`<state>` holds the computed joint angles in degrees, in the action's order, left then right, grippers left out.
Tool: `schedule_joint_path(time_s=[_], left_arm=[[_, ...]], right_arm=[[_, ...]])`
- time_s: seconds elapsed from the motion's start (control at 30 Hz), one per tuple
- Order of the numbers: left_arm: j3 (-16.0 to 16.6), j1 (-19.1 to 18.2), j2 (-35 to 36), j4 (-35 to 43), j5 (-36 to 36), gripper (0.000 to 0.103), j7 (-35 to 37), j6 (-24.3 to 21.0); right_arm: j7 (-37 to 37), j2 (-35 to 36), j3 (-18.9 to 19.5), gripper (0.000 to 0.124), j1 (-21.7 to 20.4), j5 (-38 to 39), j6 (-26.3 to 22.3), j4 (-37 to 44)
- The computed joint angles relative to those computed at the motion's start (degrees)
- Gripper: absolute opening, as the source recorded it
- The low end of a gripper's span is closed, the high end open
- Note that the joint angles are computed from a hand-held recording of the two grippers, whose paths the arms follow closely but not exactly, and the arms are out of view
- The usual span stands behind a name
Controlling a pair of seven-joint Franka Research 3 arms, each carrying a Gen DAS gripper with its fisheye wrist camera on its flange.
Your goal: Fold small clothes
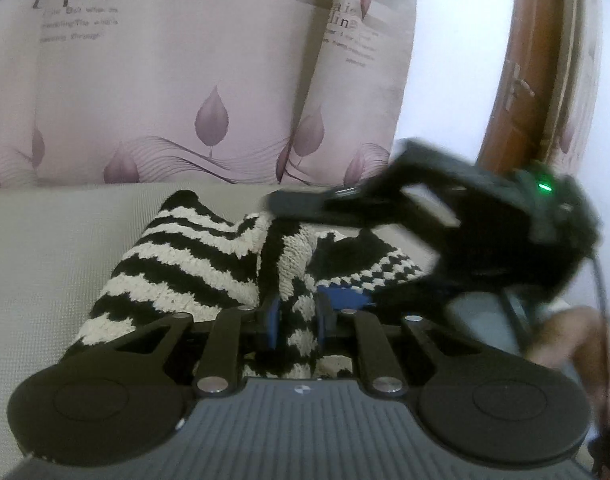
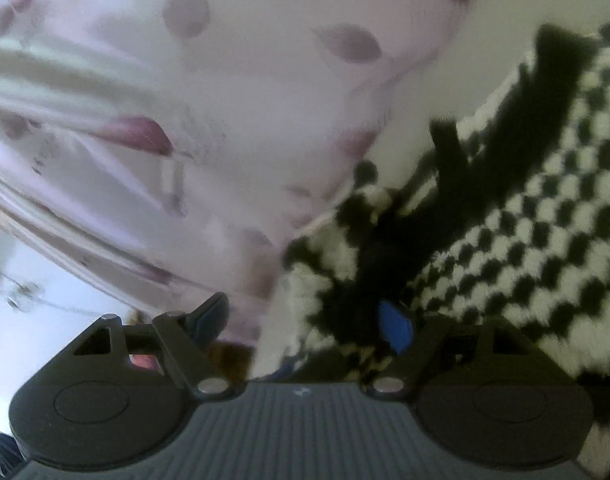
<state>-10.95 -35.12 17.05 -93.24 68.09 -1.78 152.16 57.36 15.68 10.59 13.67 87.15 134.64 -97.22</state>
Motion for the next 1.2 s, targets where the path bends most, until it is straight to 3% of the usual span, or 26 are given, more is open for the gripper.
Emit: schedule_joint_path(time_s=[0.03, 0.13, 0.17, 0.23, 0.3, 0.4, 0.43, 0.5, 0.67, 0.8, 0.87, 1.0, 1.07, 1.13, 1.2], left_arm=[[-0.04, 0.18, -0.02, -0.18, -0.07, 0.018, -0.05, 0.82], [-0.31, 0.68, 0.31, -0.07, -1.39, 0.022, 1.86, 2.89], [-0.33, 0.78, -0.15, -0.59, -1.95, 0.025, 1.84, 3.73], [-0.53, 1.56, -2.33, -2.78, -3.59, 0.046, 1.01, 6.96], [0.42, 1.06, -5.84, -5.31, 0.62, 0.057, -5.95, 7.98], [0.07, 0.91, -12.08, -8.74, 11.81, 0.083, -18.61, 1.41], [-0.58, 1.21, -13.28, -9.4, 13.85, 0.085, -19.62, -1.39], [-1.86, 2.51, -14.03, -9.6, 13.68, 0.085, -15.72, -4.76], [-4.18, 6.28, -9.76, -6.49, 8.23, 0.084, -9.58, -1.23], [-3.45, 4.96, -3.42, -1.19, 9.25, 0.084, -4.92, 1.49], [-2.37, 3.96, -0.16, 1.78, 9.18, 0.084, -3.44, 3.73], [-1.2, 2.97, 3.62, 3.65, 3.44, 0.079, 1.18, 7.84], [-0.25, 1.93, 4.55, 4.02, 1.94, 0.079, 2.73, 8.06], [0.02, 1.49, 5.0, 3.75, -1.31, 0.079, 5.69, 8.45], [1.3, 0.6, 4.69, 3.15, -1.98, 0.079, 5.52, 9.38]], right_arm=[[0.09, 0.53, -0.07, 0.078, 0.42, -1.61, 0.33, 0.56], [2.03, 2.09, -0.41, 0.026, 2.92, -11.66, 4.28, 3.3], [2.11, 2.49, -0.18, 0.023, 3.09, -13.2, 5.06, 3.69], [0.39, 2.26, 0.54, 0.022, 2.39, -12.39, 6.61, 3.28], [-2.94, 1.59, 1.03, 0.02, 1.58, -10.49, 8.04, 2.86], [-5.98, 0.84, 0.66, 0.02, 0.55, -9.93, 7.97, 3.63], [-6.57, 0.77, 0.4, 0.02, 0.23, -10.33, 7.7, 4.28], [-7.06, 0.39, -0.44, 0.02, -0.6, -12.82, 5.85, 5.52], [-3.47, 2.22, -2.88, 0.02, -1.31, -26.22, 4.34, 10.59], [-2.49, 5.21, -3.54, 0.019, -2.01, -35.9, 3.97, 15.62], [-5.22, 6.45, -2.84, 0.02, -3.23, -38.31, 1.21, 17.69], [-7.59, 9.31, -2.13, 0.02, -3.82, -41.9, -0.82, 19.1], [-8.23, 9.42, -3.61, 0.026, -1.38, -47.74, 2.62, 17.08], [-9.47, 9.47, -1.57, 0.029, -3.21, -43.9, 5.45, 15.05], [-4.83, 10.05, -1.79, 0.05, -3.78, -42.21, 5.7, 15.33]])
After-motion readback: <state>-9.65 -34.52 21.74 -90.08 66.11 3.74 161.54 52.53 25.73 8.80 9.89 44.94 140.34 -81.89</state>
